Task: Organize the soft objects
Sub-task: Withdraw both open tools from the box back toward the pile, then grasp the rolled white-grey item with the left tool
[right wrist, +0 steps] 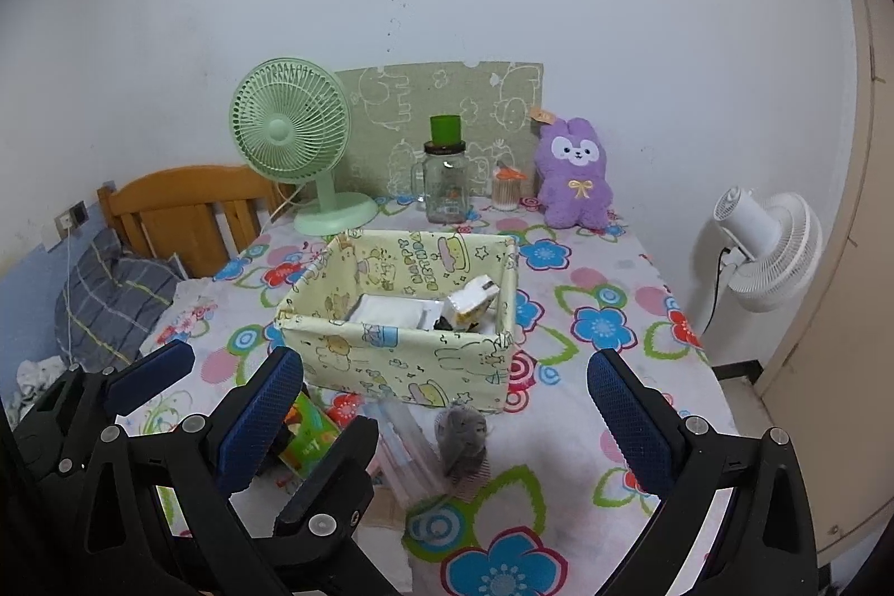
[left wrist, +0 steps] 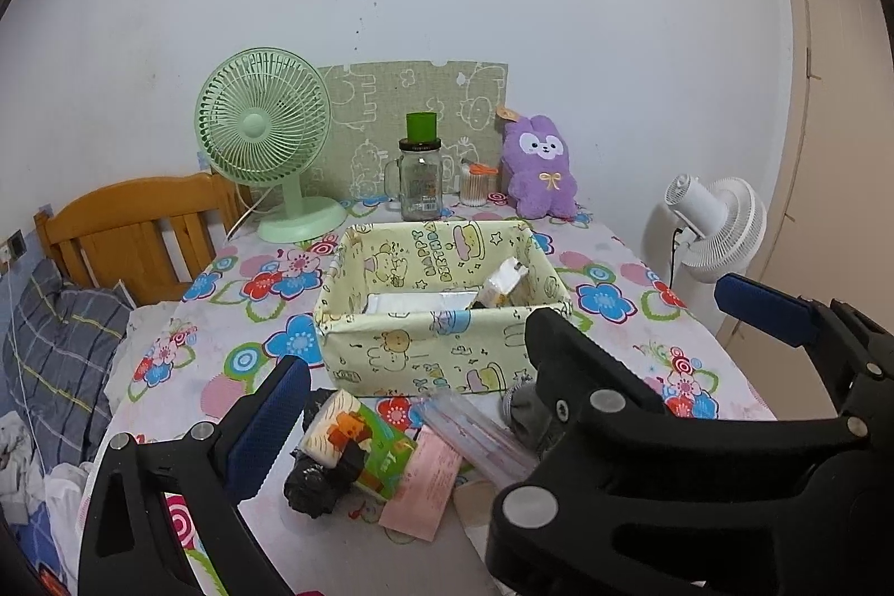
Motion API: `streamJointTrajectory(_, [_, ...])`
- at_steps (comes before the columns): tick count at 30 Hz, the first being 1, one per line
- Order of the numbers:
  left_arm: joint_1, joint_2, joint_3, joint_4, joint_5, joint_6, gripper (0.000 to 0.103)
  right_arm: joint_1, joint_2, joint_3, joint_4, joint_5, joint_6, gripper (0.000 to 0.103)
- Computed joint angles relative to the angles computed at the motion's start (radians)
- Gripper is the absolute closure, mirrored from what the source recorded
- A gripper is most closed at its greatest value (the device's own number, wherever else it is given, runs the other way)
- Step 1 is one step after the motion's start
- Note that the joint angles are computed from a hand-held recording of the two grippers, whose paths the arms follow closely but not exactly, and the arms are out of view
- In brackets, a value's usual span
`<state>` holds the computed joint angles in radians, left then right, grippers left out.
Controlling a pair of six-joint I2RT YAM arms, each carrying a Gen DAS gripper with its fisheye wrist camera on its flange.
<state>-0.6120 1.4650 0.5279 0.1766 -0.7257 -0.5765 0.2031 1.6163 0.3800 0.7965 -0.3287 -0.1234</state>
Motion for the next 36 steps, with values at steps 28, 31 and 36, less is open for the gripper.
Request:
streamJointTrajectory(28, [-0.029,0.348,-0.04,0.225,0.041,-0.212,0.001,-0.045,0.472,-0.011,0.426,-0.012,-0.036,0.004])
streamJointTrajectory(31, [-0.013,0.39,-0.039,0.252,0.077,-0.224,0.002,-0.038,0.51,0.02,0.404,-0.004,-0.04,0.005])
streamJointTrajectory(36, [0.022,0.442,-0.022,0.268,0.136,-0.215,0.012,-0.031,0.553,0.069,0.36,0.005,-0.037,0.005])
